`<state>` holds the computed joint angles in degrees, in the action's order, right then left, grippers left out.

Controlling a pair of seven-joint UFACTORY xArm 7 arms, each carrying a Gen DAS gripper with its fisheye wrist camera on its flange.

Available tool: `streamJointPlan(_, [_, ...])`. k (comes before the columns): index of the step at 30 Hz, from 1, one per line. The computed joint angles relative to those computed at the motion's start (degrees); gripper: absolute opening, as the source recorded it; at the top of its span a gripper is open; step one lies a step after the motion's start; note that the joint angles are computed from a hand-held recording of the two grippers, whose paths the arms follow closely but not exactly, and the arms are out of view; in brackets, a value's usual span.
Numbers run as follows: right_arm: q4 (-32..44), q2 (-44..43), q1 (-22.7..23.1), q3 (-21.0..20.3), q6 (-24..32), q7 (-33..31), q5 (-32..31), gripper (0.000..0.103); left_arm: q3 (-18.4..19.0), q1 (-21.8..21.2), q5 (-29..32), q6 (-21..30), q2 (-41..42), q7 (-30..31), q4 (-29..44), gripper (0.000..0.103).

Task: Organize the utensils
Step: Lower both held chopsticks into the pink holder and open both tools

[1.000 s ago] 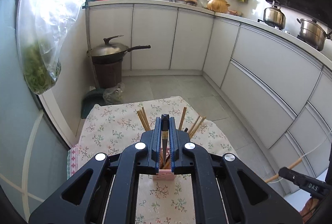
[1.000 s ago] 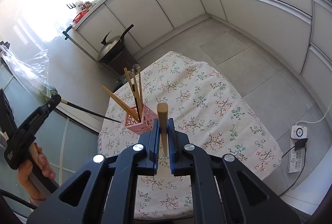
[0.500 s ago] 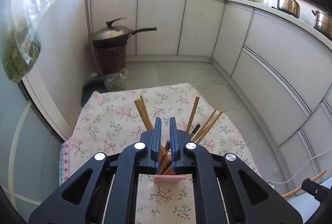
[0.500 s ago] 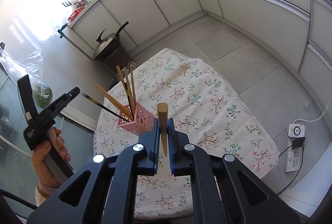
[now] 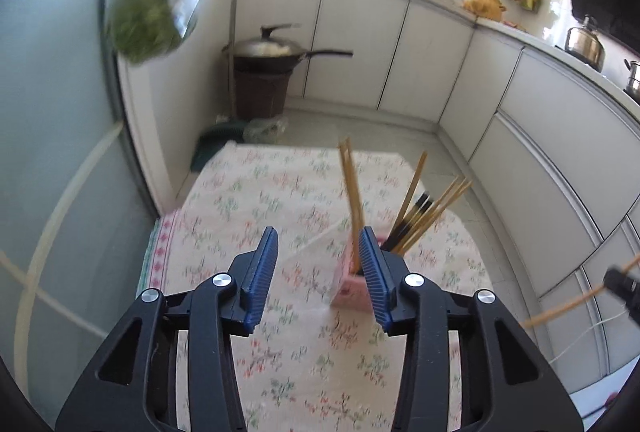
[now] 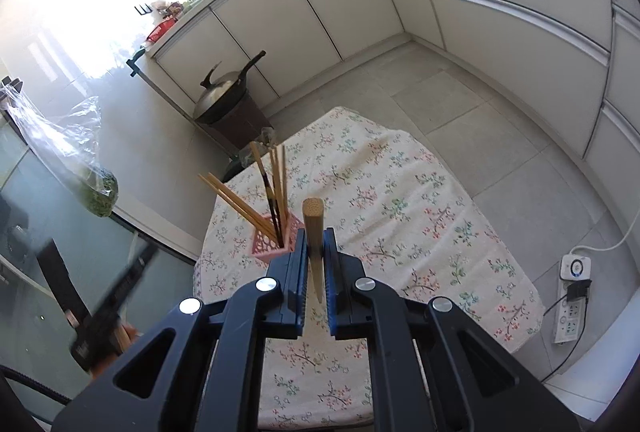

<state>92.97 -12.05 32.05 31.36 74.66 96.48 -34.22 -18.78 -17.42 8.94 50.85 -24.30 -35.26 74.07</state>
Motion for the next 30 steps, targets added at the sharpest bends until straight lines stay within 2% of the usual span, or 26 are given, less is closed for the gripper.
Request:
streamJointPlan(2, [3.9,3.3,-0.1,0.7,1.2,-1.0,-2.4,0.008,0.9,-0.4,-1.2,0.4,-1.5,0.3,-1.9,0.041])
streamJointPlan(6, [13.5,11.3,2.9,0.4,4.8,-3.0,-8.8,0.008,0.8,0.4,-0.6,-0.3,-2.9,0.7,-2.7,0.041])
streamJointPlan(13, [30.6,24.2,10.4,-3.7,10.4,-8.1,-16.9,0.008,0.6,1.5,-0.2,-2.0,-3.7,1.2,-3.0,0.041])
streamJointPlan(26, [50.1,39.9,18.8,-13.3,12.8,-15.9,-13.4,0.008,1.9,2.4,-2.3,-2.5,-4.5,2.1,-3.8,0.043])
streamJointPlan(30, [50.5,41.7,19.4,-16.2,11.0,-16.6,-11.5,0.011,1.7,2.5,-2.3,-2.7,-4.4,2.5,-3.7,0.043])
